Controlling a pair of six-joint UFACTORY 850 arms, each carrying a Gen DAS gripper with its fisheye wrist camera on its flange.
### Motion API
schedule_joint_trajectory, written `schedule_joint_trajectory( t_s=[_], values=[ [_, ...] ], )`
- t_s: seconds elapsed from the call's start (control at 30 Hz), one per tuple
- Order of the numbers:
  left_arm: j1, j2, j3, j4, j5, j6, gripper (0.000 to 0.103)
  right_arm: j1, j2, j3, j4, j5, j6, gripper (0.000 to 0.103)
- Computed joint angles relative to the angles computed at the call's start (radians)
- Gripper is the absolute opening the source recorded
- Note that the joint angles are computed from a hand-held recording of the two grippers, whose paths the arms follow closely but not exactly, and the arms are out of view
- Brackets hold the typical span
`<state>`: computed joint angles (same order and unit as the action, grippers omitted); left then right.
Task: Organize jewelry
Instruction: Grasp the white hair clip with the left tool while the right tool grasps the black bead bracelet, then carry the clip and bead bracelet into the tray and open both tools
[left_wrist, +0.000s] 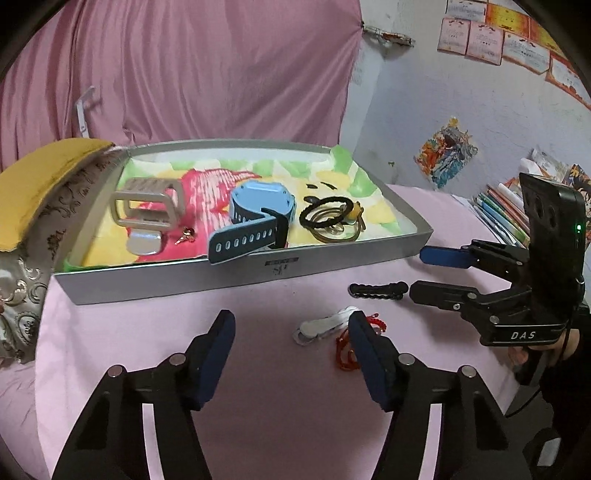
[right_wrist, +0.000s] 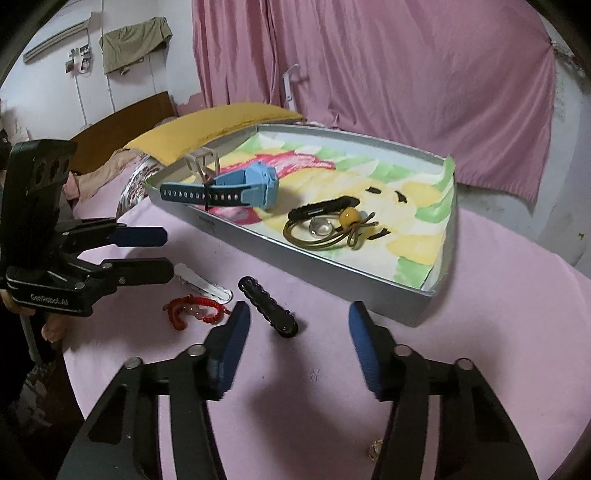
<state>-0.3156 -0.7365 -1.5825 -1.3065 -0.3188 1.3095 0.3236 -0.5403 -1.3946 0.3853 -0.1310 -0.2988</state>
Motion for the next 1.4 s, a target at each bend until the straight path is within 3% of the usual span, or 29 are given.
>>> schedule_joint_trajectory(
  t_s=[0.33,0.53,0.67,0.87,1.07,1.27,1.4],
  values=[
    [0.012,-0.082,-0.128,0.210,-0.122,-0.227,0.051,-0.005,-0.052,-0.077,0.079,-0.092,-0.118,0.030],
    [0.005,-0.084,-0.133,0.234,-0.145,-0.206,0.042,-0.004,-0.061,-0.090,0.108,-0.122,-0.170,0.016],
    [0.000,-0.076,-0.123,0.262,-0.144,-0.190,0.028,0.005,-0.057,-0.084,0.029,-0.126,-0.112,0.014],
    [-0.006,-0.063,-0.109,0.299,-0.156,-0.178,0.019,0.012,-0.042,-0.068,-0.027,-0.130,-0.064,0.014],
    [-0.027,-0.049,-0.097,0.377,-0.138,-0.195,0.017,0.015,-0.047,-0.078,-0.081,-0.141,-0.014,0.014],
    [-0.039,-0.055,-0.120,0.528,-0.130,-0.336,0.012,0.024,-0.048,-0.079,-0.187,-0.135,0.072,0.013],
    [-0.038,-0.041,-0.093,0.477,-0.113,-0.316,0.012,0.026,-0.030,-0.050,-0.186,-0.105,0.080,0.013]
  ],
)
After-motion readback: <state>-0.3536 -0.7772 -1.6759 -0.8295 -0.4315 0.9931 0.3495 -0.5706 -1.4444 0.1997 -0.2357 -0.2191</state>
